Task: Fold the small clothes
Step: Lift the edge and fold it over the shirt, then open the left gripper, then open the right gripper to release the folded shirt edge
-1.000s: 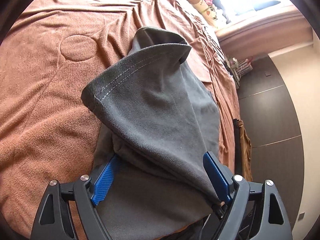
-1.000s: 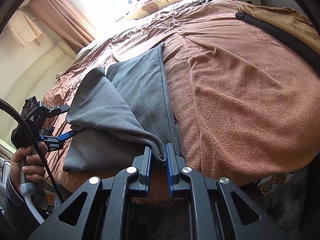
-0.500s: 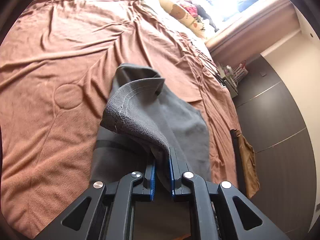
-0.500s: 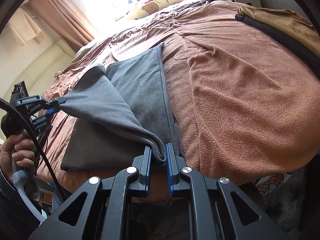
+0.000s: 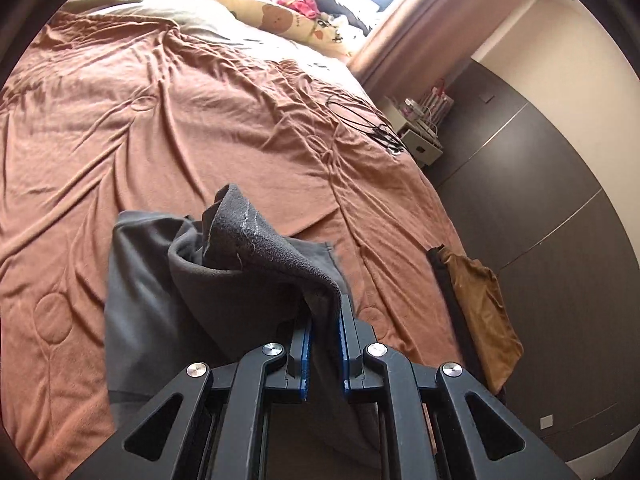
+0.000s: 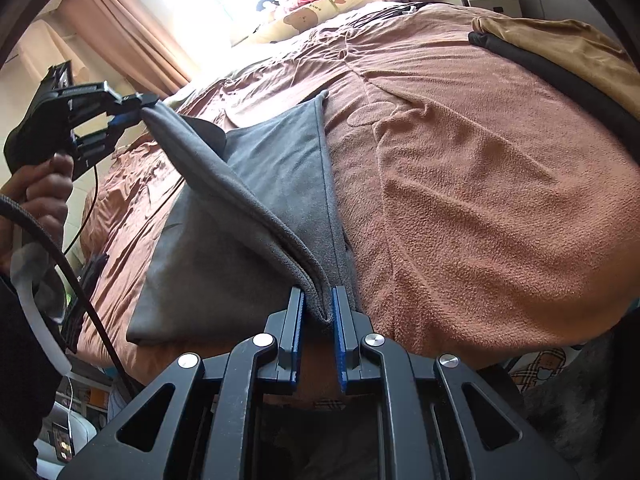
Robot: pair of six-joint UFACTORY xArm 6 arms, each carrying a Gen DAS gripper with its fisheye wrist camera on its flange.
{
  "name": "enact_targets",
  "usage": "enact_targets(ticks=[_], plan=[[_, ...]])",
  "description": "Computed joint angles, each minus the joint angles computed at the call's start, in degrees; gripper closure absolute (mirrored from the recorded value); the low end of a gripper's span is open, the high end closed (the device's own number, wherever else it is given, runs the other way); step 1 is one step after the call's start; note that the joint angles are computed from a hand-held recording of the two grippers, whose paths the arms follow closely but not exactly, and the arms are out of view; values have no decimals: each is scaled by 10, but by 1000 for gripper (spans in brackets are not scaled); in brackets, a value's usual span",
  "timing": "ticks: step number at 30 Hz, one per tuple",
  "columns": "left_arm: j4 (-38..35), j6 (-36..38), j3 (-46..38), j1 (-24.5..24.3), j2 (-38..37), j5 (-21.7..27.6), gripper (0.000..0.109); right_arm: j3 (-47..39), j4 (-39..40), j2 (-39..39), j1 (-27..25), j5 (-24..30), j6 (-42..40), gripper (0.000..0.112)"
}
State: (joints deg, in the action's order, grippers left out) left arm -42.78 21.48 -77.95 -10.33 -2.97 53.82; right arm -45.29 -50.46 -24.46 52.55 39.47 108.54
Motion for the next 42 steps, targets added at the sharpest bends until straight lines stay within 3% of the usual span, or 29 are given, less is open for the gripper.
enact_targets(ticks=[14, 20, 24, 26, 36, 42], plan=[[127, -71, -178, -98, 188, -8, 97, 28, -24, -7, -22, -56, 37, 103], [145, -89, -232, -109, 240, 26, 92, 35, -30, -6, -28, -70, 48, 105], [124, -85, -211, -94, 226, 18, 66, 42, -41, -10, -30, -78, 67, 106], [124, -82, -194, -85, 212, 10, 62, 42, -43, -10, -29, -78, 72, 107], [129, -39, -81, -29, 122, 2, 61, 40, -53, -16, -10, -47, 97, 109], [126, -3, 15, 16, 49, 0, 61, 27, -22, -16, 8, -17, 68, 109]])
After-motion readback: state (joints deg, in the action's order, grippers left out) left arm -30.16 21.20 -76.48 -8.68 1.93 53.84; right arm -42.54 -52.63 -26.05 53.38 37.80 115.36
